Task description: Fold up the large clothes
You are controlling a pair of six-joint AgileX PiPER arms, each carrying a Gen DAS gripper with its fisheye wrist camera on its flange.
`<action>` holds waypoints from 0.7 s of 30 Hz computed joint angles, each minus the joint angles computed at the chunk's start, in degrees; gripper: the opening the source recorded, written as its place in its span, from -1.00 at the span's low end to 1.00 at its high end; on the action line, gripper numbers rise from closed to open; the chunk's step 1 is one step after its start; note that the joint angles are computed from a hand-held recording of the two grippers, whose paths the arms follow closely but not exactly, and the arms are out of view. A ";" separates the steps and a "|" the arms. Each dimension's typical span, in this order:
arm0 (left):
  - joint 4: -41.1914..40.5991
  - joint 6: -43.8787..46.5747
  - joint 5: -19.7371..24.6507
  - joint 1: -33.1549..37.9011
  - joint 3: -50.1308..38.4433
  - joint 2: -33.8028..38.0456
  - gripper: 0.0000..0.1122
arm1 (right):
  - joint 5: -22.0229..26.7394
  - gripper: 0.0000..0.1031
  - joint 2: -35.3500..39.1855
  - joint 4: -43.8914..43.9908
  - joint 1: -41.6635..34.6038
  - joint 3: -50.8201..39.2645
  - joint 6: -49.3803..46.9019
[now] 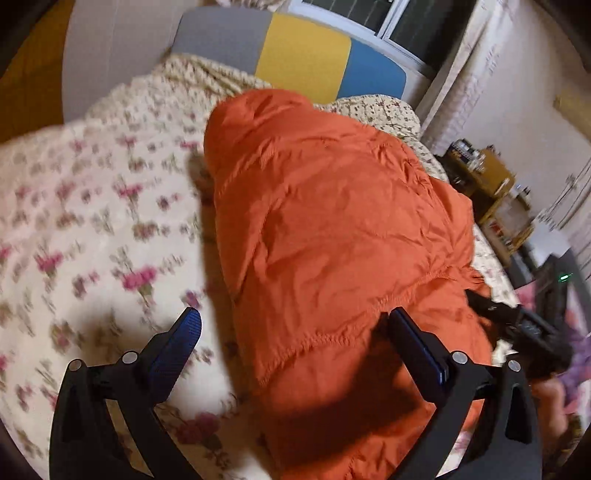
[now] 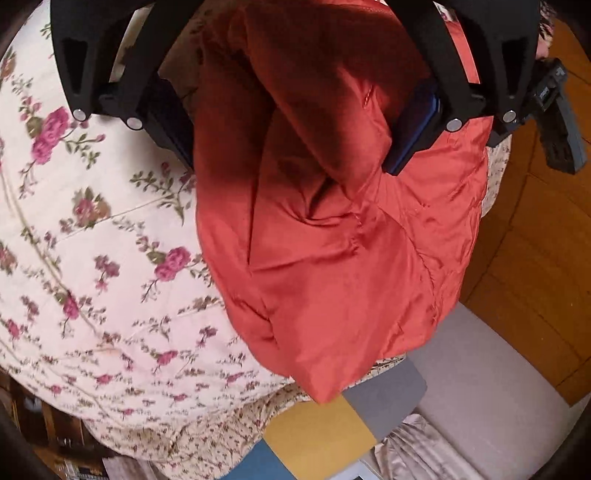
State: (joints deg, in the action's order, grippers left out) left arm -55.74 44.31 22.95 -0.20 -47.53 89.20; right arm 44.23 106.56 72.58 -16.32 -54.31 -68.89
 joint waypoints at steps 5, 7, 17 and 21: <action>-6.41 7.25 5.45 1.77 -0.07 0.53 0.78 | -0.96 0.88 -0.36 -0.09 1.51 0.04 -0.02; -6.87 8.26 4.65 1.22 0.03 0.30 0.78 | -1.01 0.88 -0.12 -0.73 1.98 -0.52 0.26; -12.64 16.41 6.04 1.27 -0.54 3.99 0.78 | 3.76 0.89 5.52 -2.44 2.87 -6.35 1.60; -12.32 16.62 6.94 1.61 -1.25 4.88 0.78 | 6.78 0.86 8.29 -1.74 2.79 -9.32 1.89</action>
